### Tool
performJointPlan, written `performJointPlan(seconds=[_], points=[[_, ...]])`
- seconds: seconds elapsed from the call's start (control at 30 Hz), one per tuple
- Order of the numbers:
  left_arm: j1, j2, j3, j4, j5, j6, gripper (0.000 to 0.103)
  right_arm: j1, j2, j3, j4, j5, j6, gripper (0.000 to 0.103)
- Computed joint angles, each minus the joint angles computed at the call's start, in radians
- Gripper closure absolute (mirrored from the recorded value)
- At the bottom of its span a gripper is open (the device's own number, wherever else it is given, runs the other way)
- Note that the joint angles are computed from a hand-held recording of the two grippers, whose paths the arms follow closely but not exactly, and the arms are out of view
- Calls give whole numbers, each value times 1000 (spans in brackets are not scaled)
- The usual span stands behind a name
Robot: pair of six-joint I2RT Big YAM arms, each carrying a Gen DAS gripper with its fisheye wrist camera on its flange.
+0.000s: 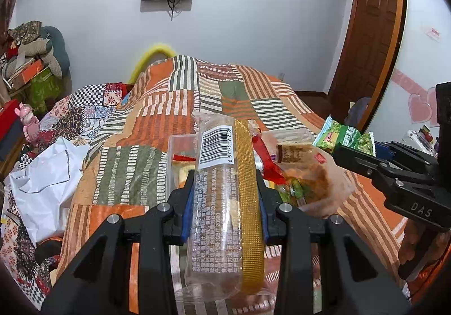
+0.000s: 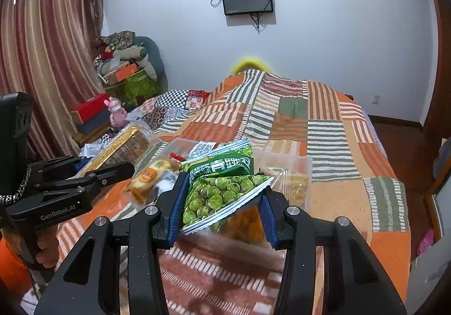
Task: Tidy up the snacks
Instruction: 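Lift the bread-stick pack and green pea bag over the clear box, then release the bread-stick pack and green pea bag into the clear box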
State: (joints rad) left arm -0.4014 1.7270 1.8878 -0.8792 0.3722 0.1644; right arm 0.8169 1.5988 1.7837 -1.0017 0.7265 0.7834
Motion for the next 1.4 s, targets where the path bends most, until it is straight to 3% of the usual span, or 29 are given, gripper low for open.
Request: performJointPlan(seconds=[0.37, 0.87, 1.0, 1.07, 1.13, 1.4], points=[[-13, 116, 126, -37, -59, 10, 67, -62, 52, 51, -29, -56, -23, 60], [-25, 293, 362, -195, -31, -37, 67, -90, 93, 80, -79, -92, -13, 58], [-26, 286, 352, -185, -36, -37, 66, -89, 97, 92, -93, -93, -16, 55], [-26, 285, 356, -185, -42, -37, 63, -86, 94, 91, -89, -78, -13, 46], [-24, 273, 342, -170, -48, -43, 58, -81, 83, 81, -77, -64, -12, 43], [-20, 183, 250, -123, -12, -36, 58, -58, 46, 65, -69, -33, 2, 43]])
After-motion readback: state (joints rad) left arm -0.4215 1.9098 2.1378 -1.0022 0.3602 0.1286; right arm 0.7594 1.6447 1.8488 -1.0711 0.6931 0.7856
